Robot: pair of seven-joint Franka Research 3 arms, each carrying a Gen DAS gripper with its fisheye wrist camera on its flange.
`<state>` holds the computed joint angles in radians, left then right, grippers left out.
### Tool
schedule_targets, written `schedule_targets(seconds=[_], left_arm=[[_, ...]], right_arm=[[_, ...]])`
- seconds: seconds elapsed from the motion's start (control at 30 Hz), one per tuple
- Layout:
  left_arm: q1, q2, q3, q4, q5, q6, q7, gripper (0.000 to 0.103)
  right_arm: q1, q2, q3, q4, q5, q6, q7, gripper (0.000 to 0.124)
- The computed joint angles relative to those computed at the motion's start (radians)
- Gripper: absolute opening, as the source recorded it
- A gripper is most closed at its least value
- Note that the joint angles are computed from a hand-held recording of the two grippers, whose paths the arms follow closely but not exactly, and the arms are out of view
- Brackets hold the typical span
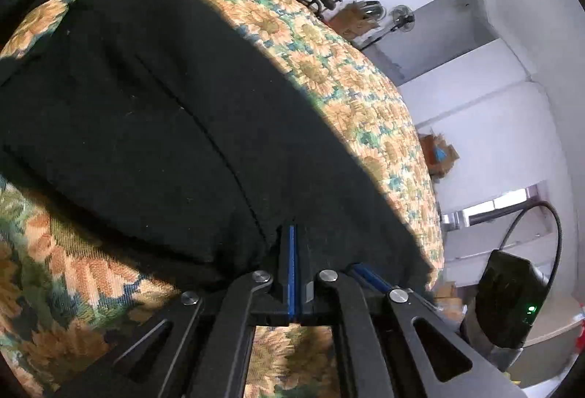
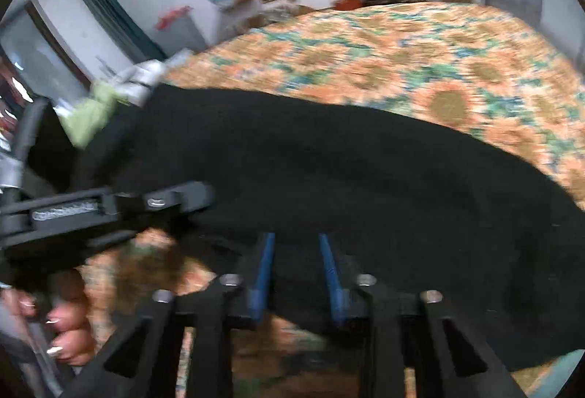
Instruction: Fold clothes
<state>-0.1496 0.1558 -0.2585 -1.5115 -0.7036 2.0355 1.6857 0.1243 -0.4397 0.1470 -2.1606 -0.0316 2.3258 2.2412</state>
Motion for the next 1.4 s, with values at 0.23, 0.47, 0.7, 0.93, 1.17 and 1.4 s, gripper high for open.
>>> schedule_targets(seconds=[0.23, 0.47, 0.7, 0.93, 1.17, 1.4], left_arm=[[-0.115, -0.088, -0.005, -0.039, 0.533, 0.146, -0.084, 0.002], [-0.117, -0.129, 0.01, -0.104, 0.618, 0.258, -0.095, 0.002], [-0.09, -0.102, 0.032, -0.108, 0.727, 0.254, -0.174, 0.002], [-0.111, -0.047, 0.017, -0.004, 0.862, 0.246, -0.155, 0.002], [-0.17, 0.068, 0.037, 0.115, 1.017, 0.161, -0.321, 0.002], [-0.126, 0.121, 0.021, 0.206, 0.889, 0.158, -0.295, 0.002]], right_arm=[[-0.083, -0.106, 0.065, -0.016, -0.25, -0.268, 0.178, 0.017], [-0.118, -0.247, 0.057, -0.086, -0.255, -0.406, 0.195, 0.008], [-0.117, -0.113, 0.138, 0.027, -0.388, -0.566, 0.179, 0.01], [-0.041, -0.083, 0.132, 0.067, -0.495, -0.594, 0.221, 0.027], [-0.043, -0.035, 0.102, 0.078, -0.518, -0.568, 0.233, 0.025], [-0.062, -0.108, 0.063, 0.035, -0.479, -0.568, 0.258, 0.025]])
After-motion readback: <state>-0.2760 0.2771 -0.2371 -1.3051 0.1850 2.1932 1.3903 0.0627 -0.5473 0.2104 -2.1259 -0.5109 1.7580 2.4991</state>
